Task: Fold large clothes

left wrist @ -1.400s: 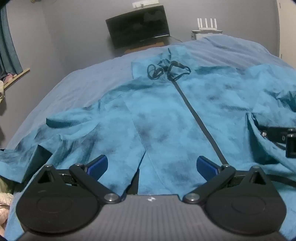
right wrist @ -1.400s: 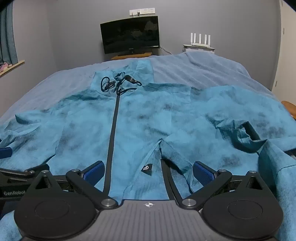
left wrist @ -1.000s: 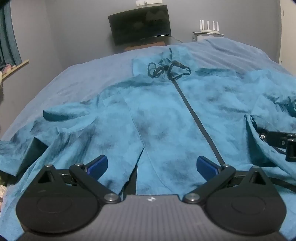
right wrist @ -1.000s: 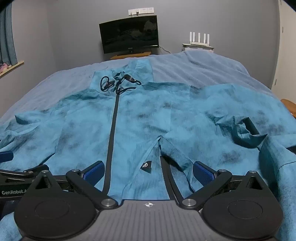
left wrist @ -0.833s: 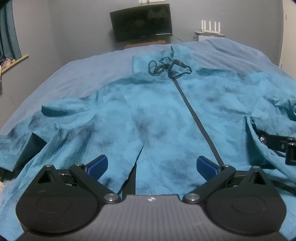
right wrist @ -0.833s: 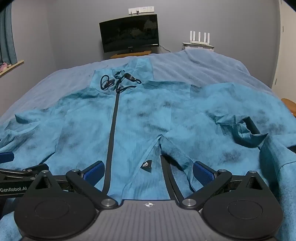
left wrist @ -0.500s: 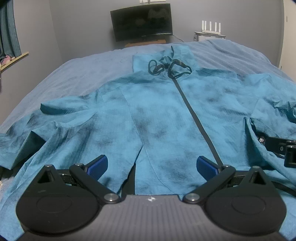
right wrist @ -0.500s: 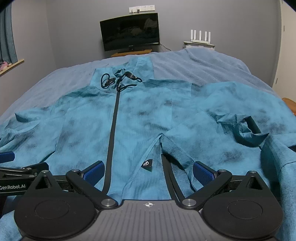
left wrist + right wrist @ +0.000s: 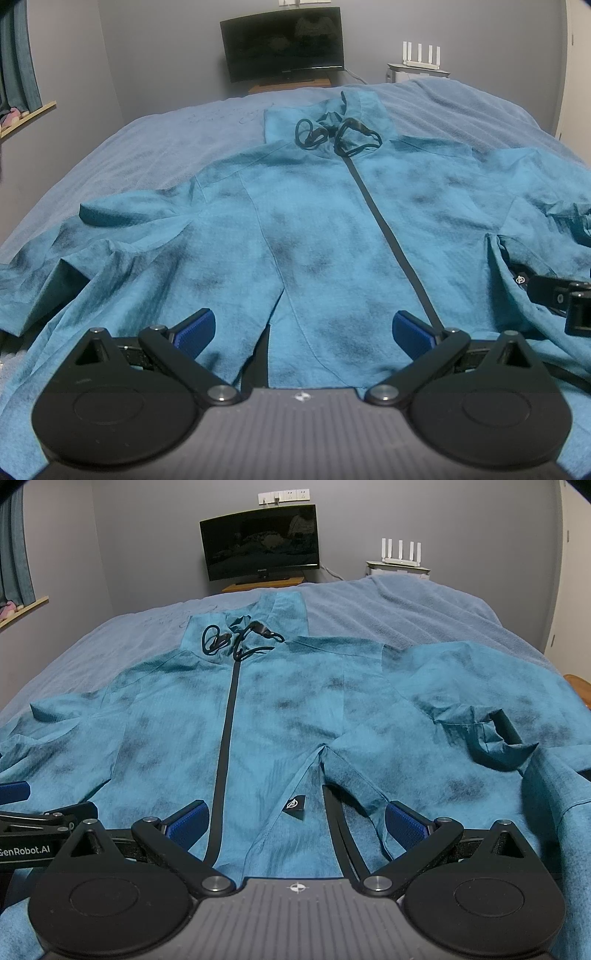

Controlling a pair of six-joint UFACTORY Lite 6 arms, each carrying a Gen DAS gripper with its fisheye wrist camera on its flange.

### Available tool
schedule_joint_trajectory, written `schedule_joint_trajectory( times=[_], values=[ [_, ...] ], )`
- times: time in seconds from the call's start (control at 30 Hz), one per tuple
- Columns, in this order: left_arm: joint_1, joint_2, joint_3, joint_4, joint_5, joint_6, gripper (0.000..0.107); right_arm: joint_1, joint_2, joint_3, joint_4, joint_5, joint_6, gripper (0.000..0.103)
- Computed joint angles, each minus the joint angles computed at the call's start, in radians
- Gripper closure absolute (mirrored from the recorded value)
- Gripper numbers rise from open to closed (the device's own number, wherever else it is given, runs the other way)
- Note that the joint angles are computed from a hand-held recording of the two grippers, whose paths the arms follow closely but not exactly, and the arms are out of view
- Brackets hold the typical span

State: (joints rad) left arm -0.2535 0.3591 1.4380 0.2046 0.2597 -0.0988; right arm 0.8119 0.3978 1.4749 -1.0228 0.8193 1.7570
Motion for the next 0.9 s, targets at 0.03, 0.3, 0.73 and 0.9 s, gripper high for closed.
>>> schedule_joint_trajectory(
  times=[0.03, 0.3, 0.73, 0.9],
  values=[
    [-0.001, 0.001, 0.002, 0.003, 0.000, -0.004, 0.004, 0.000, 0.001, 0.000, 0.000, 0.000, 0.000, 0.000],
    [-0.001, 0.002, 0.002, 0.001, -0.001, -0.001, 0.004, 0.000, 0.000, -0.001, 0.000, 0.000, 0.000, 0.000],
    [0.006, 0.001, 0.002, -0.024, 0.000, 0.024, 0.004, 0.001, 0.002, 0.000, -0.002, -0.002, 0.004, 0.000],
    [0.007, 0.002, 0.003, -0.029, -0.001, 0.029, 0.004, 0.000, 0.002, -0.002, -0.004, -0.003, 0.007, 0.000]
  ],
)
